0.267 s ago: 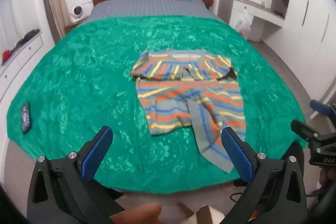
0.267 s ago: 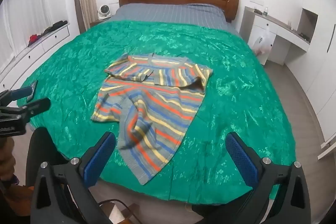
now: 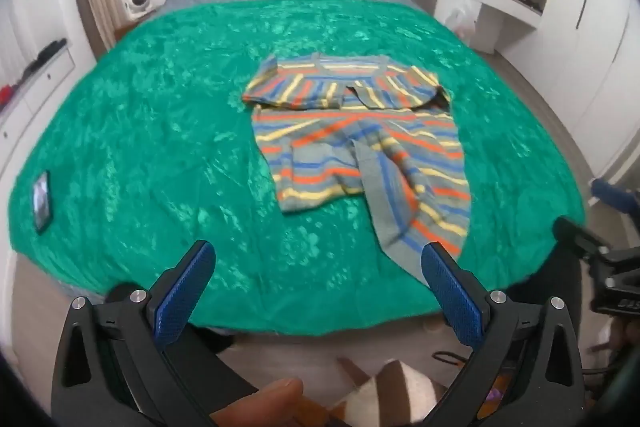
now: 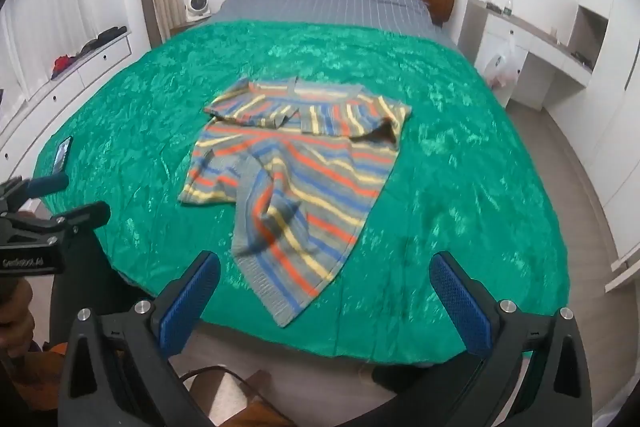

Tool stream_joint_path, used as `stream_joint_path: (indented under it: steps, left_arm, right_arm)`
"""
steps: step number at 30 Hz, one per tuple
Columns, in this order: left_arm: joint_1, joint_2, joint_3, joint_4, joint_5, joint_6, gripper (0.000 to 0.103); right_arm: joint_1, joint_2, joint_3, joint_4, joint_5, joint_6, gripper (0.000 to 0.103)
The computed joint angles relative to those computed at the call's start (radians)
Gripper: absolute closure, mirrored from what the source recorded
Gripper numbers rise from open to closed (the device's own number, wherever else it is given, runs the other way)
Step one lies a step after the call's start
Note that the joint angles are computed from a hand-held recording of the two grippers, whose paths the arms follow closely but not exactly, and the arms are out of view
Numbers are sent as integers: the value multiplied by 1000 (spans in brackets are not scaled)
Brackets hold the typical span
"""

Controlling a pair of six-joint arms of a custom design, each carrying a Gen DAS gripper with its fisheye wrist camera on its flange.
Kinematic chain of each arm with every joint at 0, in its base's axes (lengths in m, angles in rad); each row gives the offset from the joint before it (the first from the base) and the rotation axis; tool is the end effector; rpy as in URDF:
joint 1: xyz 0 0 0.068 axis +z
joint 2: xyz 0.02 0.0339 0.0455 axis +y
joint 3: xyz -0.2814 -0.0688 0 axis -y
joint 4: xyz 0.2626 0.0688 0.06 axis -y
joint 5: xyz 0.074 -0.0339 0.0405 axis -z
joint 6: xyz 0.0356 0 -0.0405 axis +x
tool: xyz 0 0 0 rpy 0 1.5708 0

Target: Fold small clothes

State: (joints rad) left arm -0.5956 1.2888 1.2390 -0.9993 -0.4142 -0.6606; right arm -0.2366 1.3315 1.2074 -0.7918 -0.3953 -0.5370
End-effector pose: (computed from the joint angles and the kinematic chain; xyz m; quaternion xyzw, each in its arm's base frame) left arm 0.2233 -0.1340 0.3382 -0.0837 0.9433 0.0124 0.3210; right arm 0.2816 -0.0538 0.3292 -0.2014 0.9085 0.0532 0.3622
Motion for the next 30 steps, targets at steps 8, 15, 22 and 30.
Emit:
stream_joint_path:
  steps: [8, 15, 22, 30]
  left_arm:
    - [-10, -9, -5, -37, -11, -33, 0]
    - [-35, -8, 6, -40, -35, -40, 0]
    - [-31, 1, 2, -33, -19, -39, 0]
    - [-41, -11, -7, -35, -30, -54, 0]
  right_arm:
    - [46, -48, -51, -15, 50, 24, 0]
    - [93, -45, -26, -33, 70, 41, 0]
    - [113, -50, -39, -50, 78, 42, 0]
    - [121, -47, -41, -45, 88, 48, 0]
